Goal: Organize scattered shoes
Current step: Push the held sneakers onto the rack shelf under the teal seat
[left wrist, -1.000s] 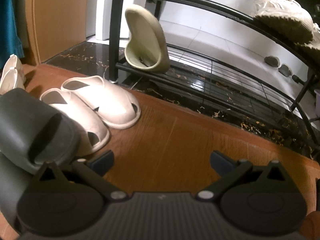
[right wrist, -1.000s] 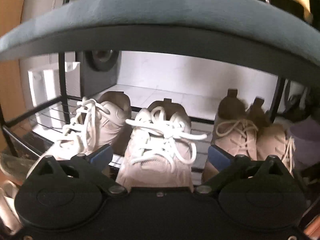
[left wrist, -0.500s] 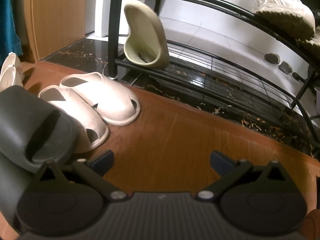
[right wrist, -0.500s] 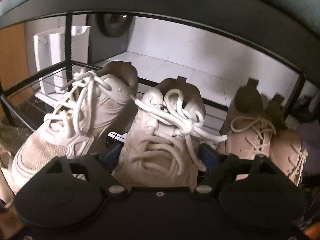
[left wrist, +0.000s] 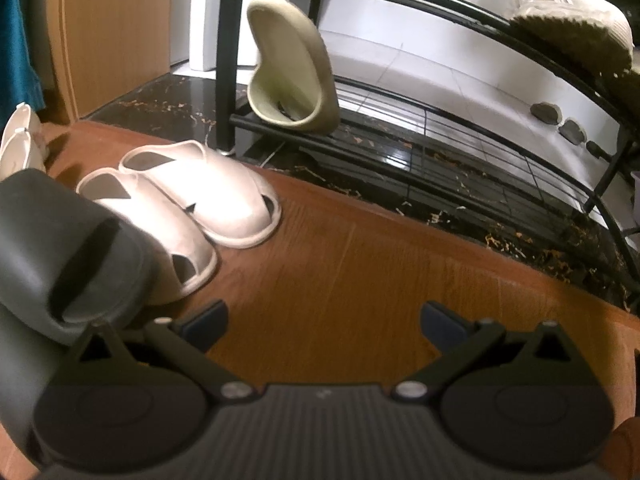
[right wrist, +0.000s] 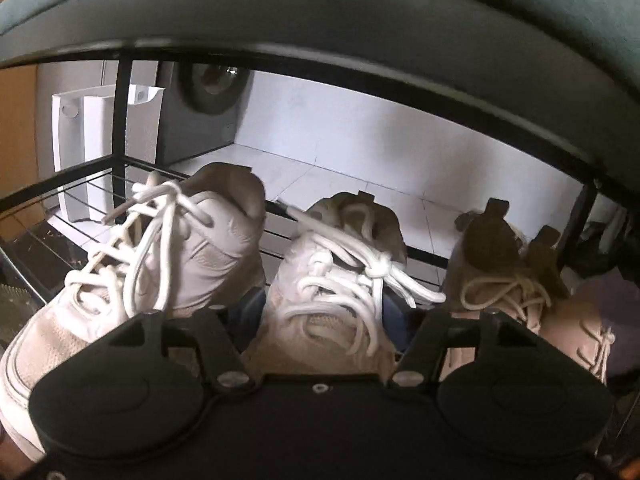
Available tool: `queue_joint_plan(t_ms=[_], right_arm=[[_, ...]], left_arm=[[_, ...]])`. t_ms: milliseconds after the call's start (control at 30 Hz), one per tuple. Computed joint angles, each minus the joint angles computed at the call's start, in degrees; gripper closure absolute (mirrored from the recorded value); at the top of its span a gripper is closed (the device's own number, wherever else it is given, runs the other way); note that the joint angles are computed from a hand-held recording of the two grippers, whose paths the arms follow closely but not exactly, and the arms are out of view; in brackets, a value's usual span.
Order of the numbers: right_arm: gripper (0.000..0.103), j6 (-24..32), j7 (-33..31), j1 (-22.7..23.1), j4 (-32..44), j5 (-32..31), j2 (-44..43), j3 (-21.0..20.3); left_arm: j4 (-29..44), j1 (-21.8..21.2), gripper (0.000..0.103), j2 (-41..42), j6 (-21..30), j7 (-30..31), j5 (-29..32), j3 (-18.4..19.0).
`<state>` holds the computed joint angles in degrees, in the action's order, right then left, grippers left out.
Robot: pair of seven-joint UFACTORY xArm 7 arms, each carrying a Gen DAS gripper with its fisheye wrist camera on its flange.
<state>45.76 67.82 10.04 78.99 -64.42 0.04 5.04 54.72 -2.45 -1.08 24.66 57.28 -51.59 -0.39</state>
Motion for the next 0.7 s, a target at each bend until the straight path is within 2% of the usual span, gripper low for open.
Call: queue_joint_plan(t_ms=[67,267,433,500,567,700], right_arm=[[0.039,-0.29,0.31,-0.05,-0.55,-0.05,-0.45,-0.04],[0.03,0.04,-4.25,-0.77,0.96,6.51,-0.61,-0.15],[0.023,-1.11,-4.01,-1.25,2.35,8.76,0.87,-0.98],[0.025,-1.82,-3.79,-1.32,1.69,8.54,0.45,-1.19],[0.034,-2.49,-3.06,-1.31,0.81,6.94,-0.06,-1.06],[0.046,-3.07,5.56,-1.22,-2.4,-2.13,-1.82,-0.16]], left_arm=[[0.04,0.05,0.0,0.0,0.03,0.01,-0.07,0.02],[-0.08,0.05,0.0,-0.2,0.01,0.25,-0.36,0.03],[-0.1,-0.04,0.0,-0.1,-0.3,0.24,-0.5,0.02],[-0.02,-0.01,0.0,0.02,-0.22,-0.09,-0.21,0.01],[-0.03,-0.01,0.0,-0.03,-0.22,-0.02,-0.24,-0.02],[-0.03,-0.02,0.0,-0.06,-0.27,0.33,-0.52,-0.01]])
